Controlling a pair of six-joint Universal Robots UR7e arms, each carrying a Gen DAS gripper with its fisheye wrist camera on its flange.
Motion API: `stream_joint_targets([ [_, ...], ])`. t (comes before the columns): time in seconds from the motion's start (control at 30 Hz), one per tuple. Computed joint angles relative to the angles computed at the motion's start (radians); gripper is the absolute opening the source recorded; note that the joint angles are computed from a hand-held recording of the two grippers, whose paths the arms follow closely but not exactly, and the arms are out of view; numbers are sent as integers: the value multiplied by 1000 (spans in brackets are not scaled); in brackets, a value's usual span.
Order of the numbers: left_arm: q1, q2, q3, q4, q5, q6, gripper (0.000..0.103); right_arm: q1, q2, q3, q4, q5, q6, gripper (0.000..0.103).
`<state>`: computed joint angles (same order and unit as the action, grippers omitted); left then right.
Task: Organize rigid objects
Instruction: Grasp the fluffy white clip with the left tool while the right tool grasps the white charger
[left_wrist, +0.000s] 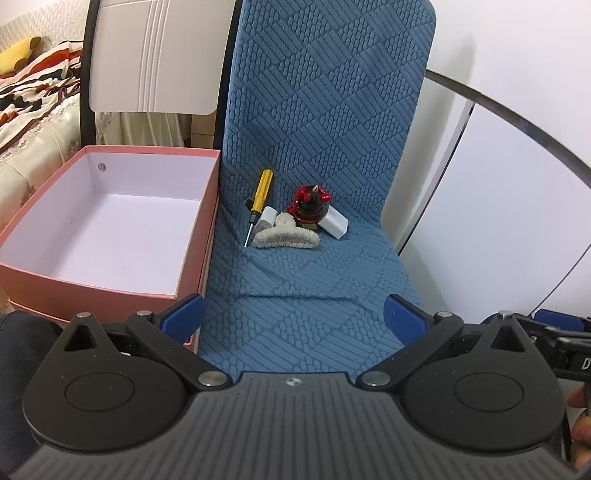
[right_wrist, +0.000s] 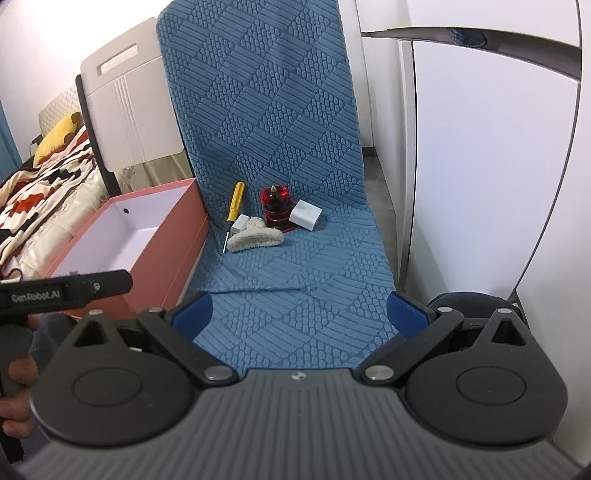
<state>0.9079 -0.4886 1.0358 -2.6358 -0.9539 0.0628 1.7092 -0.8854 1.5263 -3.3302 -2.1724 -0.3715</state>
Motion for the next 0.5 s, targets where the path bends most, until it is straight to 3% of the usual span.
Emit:
stream_joint_targets([
  [0.23,21,70,-105,49,-8,7,103,-31,36,-54,16,37,15,103],
  [0.5,43,201,-315,152,7,12,103,-69,95,-170,70,100,48,100],
])
